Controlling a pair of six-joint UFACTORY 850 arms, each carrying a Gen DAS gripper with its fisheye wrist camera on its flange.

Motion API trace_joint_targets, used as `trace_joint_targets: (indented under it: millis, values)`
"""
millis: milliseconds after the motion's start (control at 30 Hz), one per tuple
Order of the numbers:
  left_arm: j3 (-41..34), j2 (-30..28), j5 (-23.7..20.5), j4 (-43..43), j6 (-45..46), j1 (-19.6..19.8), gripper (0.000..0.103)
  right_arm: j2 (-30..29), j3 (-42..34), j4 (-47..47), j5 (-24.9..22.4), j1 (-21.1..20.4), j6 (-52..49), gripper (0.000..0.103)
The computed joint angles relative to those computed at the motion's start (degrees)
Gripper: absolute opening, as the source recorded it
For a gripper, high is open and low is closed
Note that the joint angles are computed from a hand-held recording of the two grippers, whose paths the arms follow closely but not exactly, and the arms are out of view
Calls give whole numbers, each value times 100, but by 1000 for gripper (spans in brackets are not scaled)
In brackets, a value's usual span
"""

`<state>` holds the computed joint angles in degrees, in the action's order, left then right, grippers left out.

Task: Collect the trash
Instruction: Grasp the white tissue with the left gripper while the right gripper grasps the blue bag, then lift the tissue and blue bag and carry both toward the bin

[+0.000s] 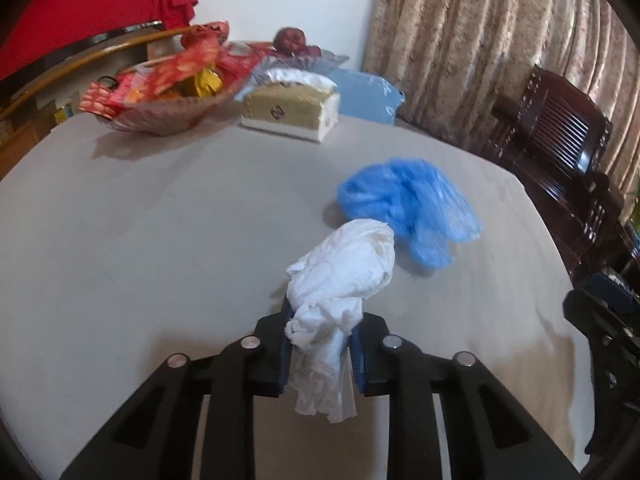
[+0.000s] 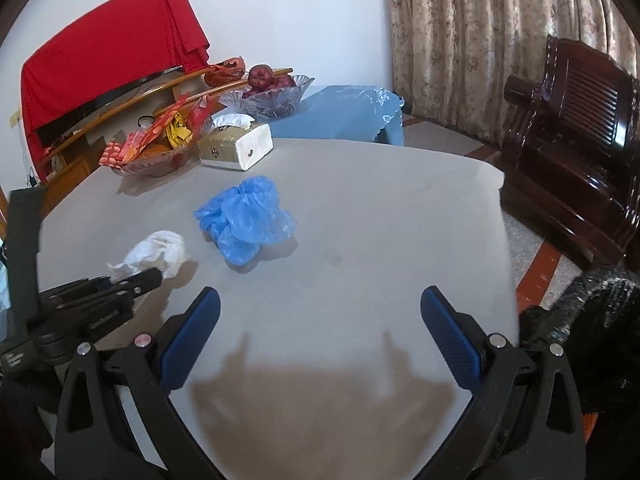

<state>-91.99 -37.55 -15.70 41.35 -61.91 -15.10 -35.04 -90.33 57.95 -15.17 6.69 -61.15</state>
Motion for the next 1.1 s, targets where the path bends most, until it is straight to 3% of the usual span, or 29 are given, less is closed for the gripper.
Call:
trace_joint_targets:
  millis: [100,367,500,833,1000,1067,1100]
  values:
    - [-10,15,-96,594,-532,49,24,-226,-333,-442,44,96,446,98]
    - [-295,-183,-334,722,-601,239,24,-1032,-1493,-2516,-43,345,2525,98]
    - [-393,-289,-410,783,-568,312,24,-1417,-2035,-3343,-285,459,3326,98]
    - [-477,-430,-436,304,-213,449,24,-2313,-3401,-4282,-1294,667,4174,97]
    - [-469,-436,-387,9,-21,497,24,-2597,-3937,-4070,-1727,692,3878,69]
    - [-461,-433,-395,28,-32,488,24,-2707,-4148,-3832,-1974,681,3674,50]
    - [-447,-424,-390,97,-87,479,24,-2694,-4139,-3789,-1993,682,3624,48]
